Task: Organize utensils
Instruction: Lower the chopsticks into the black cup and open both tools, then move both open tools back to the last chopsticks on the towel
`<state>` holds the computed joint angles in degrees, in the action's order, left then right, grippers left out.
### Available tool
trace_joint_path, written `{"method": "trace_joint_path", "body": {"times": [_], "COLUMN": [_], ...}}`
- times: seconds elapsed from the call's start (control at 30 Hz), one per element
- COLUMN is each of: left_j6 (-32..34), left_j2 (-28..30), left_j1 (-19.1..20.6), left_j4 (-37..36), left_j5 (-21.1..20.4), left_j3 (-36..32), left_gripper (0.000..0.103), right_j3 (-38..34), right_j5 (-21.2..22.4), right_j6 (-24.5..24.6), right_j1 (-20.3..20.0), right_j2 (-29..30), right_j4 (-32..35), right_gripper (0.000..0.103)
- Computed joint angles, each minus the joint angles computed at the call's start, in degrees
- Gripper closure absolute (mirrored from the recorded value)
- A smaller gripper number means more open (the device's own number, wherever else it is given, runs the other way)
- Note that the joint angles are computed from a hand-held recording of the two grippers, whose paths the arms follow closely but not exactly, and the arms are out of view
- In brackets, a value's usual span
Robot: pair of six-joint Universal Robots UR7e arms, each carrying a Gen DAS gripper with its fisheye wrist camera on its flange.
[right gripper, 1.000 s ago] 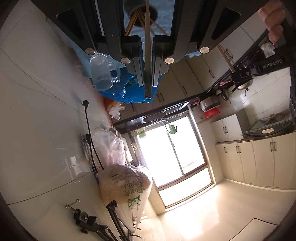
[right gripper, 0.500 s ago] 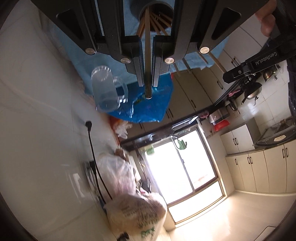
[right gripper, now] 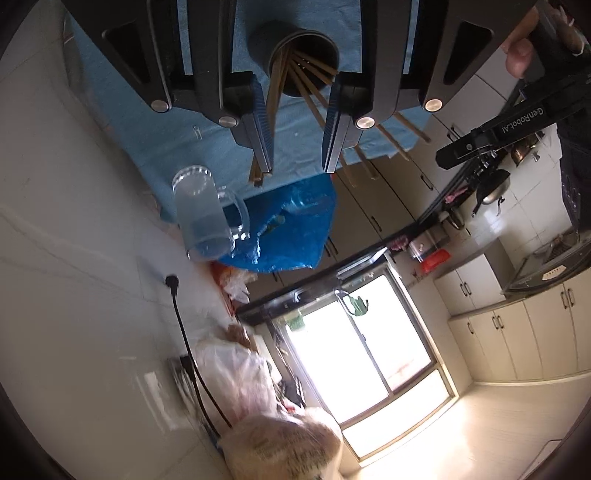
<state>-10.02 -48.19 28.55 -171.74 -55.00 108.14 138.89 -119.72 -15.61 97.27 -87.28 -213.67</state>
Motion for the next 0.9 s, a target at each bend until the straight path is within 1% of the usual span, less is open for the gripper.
{"method": "trace_joint_path", "body": {"times": [0.07, 0.13, 0.17, 0.2, 0.23, 0.33, 0.37, 0.43, 0.5, 0.6, 0.7, 0.8, 0.9], "left_j6": [0.7, 0.4, 0.2, 0.1, -0.1, -1.6, -1.9, -2.6, -4.2, -7.1, -9.3, -11.8, -13.2], "left_j2": [-1.6, -3.3, -4.5, -5.4, -6.4, -10.0, -11.0, -13.1, -15.1, -17.8, -19.8, -21.1, -19.6], "left_j1": [-0.9, -1.5, -1.9, -2.2, -2.5, -3.2, -3.2, -3.2, -3.0, -2.3, -1.4, 0.9, 4.4], "left_j4": [-1.4, -2.1, -2.9, -3.5, -4.0, -3.5, -3.3, -2.3, -1.5, 2.0, 4.6, 8.3, 14.6], "left_j5": [0.8, 1.3, 2.2, 2.9, 3.5, 6.5, 6.9, 8.1, 9.0, 9.6, 10.3, 9.9, 8.7], "left_j3": [1.6, 3.3, 4.7, 5.7, 6.7, 10.3, 11.3, 13.6, 16.0, 19.2, 22.2, 24.2, 23.0], "left_gripper": [0.067, 0.062, 0.056, 0.053, 0.052, 0.049, 0.048, 0.045, 0.045, 0.045, 0.045, 0.045, 0.045], "right_j3": [0.5, 1.4, 1.7, 2.2, 2.8, 4.7, 5.1, 6.3, 7.5, 9.2, 10.5, 11.7, 12.6], "right_j5": [-0.9, -1.9, -2.7, -3.6, -4.4, -7.0, -7.5, -8.3, -8.1, -7.9, -7.8, -7.8, -7.3], "right_j6": [-0.1, 0.1, 0.1, 0.0, -0.3, -1.5, -1.7, -1.2, -0.3, 1.3, 3.3, 5.3, 7.0], "right_j1": [1.7, 3.5, 4.4, 5.4, 6.4, 9.5, 10.1, 11.1, 11.0, 10.2, 8.6, 6.8, 5.2], "right_j2": [-0.6, -1.5, -1.6, -1.6, -1.6, -0.6, -0.3, 0.5, 1.2, 3.1, 5.3, 7.3, 8.7], "right_j4": [-1.1, -2.0, -2.7, -3.6, -4.8, -8.3, -8.7, -8.7, -8.5, -7.7, -5.7, -3.9, -2.2], "right_gripper": [0.073, 0.073, 0.071, 0.066, 0.061, 0.052, 0.05, 0.042, 0.037, 0.036, 0.035, 0.035, 0.035]}}
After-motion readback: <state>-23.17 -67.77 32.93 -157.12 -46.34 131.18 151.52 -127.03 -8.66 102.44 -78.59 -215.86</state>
